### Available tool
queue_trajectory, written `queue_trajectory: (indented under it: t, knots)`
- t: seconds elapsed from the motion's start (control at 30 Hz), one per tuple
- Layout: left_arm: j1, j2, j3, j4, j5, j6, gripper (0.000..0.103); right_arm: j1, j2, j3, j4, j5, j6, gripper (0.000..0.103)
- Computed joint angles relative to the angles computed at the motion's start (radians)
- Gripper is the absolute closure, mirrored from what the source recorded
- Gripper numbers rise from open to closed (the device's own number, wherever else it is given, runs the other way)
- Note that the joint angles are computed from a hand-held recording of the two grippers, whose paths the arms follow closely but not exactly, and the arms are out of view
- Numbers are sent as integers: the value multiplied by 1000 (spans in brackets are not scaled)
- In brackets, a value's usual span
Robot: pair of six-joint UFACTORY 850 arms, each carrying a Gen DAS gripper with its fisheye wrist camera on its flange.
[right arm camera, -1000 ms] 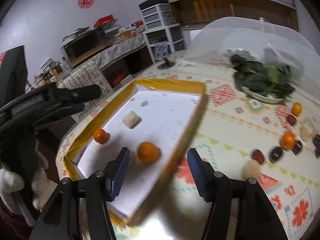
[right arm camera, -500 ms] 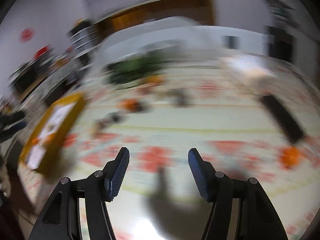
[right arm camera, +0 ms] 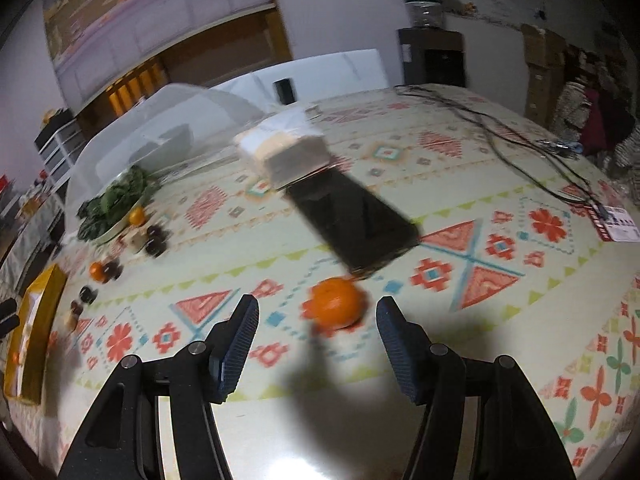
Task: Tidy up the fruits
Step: 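Return to the table and grasp a tangerine with the left tool, then grasp the tangerine beside the black phone with the right tool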
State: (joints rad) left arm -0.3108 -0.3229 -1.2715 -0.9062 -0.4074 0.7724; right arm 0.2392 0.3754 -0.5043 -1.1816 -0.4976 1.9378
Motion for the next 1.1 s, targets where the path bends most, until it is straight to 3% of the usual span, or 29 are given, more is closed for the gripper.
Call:
queue_trajectory:
  t: [0.17, 0.2, 0.27, 0.4, 0.63, 0.83, 0.93, 1.1]
  knots:
    - [-63, -160, -182, 134, -47, -92, 25, -89, 50, 57, 41, 67, -23, 37]
    - [-70, -191, -218, 145, -62, -103, 27, -105, 53, 63, 47, 90, -28, 37]
    - [-82, -255, -293, 196, -88, -169, 43, -136, 55, 72, 57, 135, -41, 37]
    - [-94, -329, -373, 220, -115, -206, 44, -168, 29, 67, 53, 191, -56, 37]
    - [-118, -389, -431, 313, -136, -295, 44, -198, -23, 40, -10, 274, -31, 37]
    - [-127, -384, -422, 320, -108, -279, 60, -193, -68, 9, -7, 318, -51, 37]
    - [-125, -374, -416, 326, -99, -285, 74, -186, -97, -6, -7, 341, -50, 37]
    - [-110, -366, -406, 283, -111, -252, 74, -160, -149, -37, -81, 341, 20, 40]
